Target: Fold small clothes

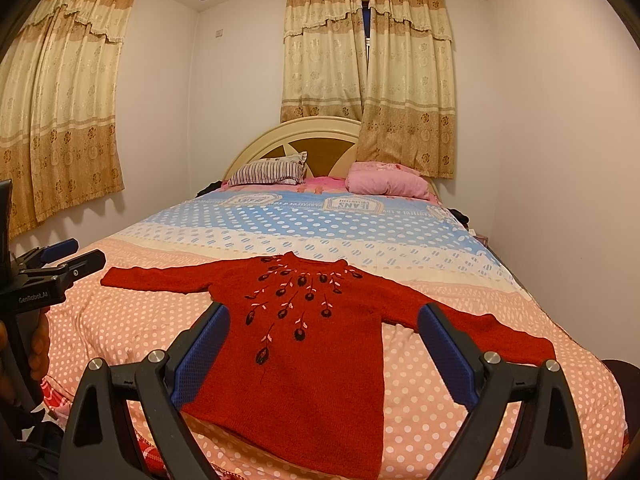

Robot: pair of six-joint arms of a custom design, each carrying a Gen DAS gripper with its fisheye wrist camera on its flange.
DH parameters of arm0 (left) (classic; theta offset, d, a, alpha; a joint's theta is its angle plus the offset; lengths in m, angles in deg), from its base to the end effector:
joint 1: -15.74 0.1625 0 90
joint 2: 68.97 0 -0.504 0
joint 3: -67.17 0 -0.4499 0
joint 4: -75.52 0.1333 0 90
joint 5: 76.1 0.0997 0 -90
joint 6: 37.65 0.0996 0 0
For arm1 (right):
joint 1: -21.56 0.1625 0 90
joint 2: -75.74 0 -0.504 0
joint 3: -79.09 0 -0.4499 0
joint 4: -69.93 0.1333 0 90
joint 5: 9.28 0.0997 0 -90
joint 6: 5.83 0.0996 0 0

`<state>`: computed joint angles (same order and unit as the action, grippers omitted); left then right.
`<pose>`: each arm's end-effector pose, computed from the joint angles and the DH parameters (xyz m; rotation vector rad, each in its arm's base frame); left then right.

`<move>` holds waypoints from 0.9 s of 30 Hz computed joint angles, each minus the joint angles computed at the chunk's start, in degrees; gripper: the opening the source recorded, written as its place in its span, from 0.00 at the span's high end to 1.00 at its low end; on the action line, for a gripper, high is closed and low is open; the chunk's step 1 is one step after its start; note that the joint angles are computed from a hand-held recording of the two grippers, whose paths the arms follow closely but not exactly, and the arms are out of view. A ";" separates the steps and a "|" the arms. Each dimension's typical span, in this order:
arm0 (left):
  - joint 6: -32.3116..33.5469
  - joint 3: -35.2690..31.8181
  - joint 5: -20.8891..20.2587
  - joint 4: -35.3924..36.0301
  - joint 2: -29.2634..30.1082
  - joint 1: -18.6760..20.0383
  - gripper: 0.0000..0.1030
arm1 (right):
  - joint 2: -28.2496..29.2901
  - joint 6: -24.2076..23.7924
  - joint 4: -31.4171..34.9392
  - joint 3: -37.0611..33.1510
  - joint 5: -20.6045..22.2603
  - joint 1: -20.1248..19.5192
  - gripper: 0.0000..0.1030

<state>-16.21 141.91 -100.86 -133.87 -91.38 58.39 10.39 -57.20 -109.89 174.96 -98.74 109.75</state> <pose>-0.4502 -0.7189 0.0741 0.3940 1.9518 -1.4468 0.1110 -0.7382 0.4270 1.0145 -2.1821 1.2300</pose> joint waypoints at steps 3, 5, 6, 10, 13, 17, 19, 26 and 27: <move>0.03 0.01 0.04 -0.14 0.00 0.00 0.00 | 0.03 -0.01 0.01 -0.02 -0.01 0.00 0.07; -0.06 0.04 0.04 -0.02 -0.02 0.00 0.00 | 0.13 -0.09 -0.24 0.20 0.10 -0.11 0.07; 0.07 0.01 0.06 -0.12 0.00 0.01 0.00 | 0.13 -0.10 -0.20 0.17 0.02 -0.08 0.07; -0.64 0.34 0.18 0.51 -0.21 0.06 0.00 | 0.21 -0.14 -0.37 0.31 -0.07 -0.12 0.07; -1.14 0.48 0.25 0.97 -0.33 0.16 0.00 | 0.30 -0.29 -0.74 0.81 -0.06 -0.34 0.07; -2.10 0.28 0.31 2.42 -0.35 0.54 0.00 | 0.58 -0.28 -0.54 0.83 0.03 -0.84 0.07; -3.01 0.04 0.36 3.80 -0.34 0.99 0.00 | 1.27 0.32 0.57 -0.58 -0.59 -0.93 0.07; -7.98 -0.19 -0.31 9.86 -0.41 3.25 0.00 | 4.61 3.49 3.16 -5.99 -5.06 -2.63 0.07; -8.70 -0.46 -0.40 11.09 -0.33 3.60 0.00 | 4.97 3.96 3.63 -6.84 -5.63 -2.89 0.07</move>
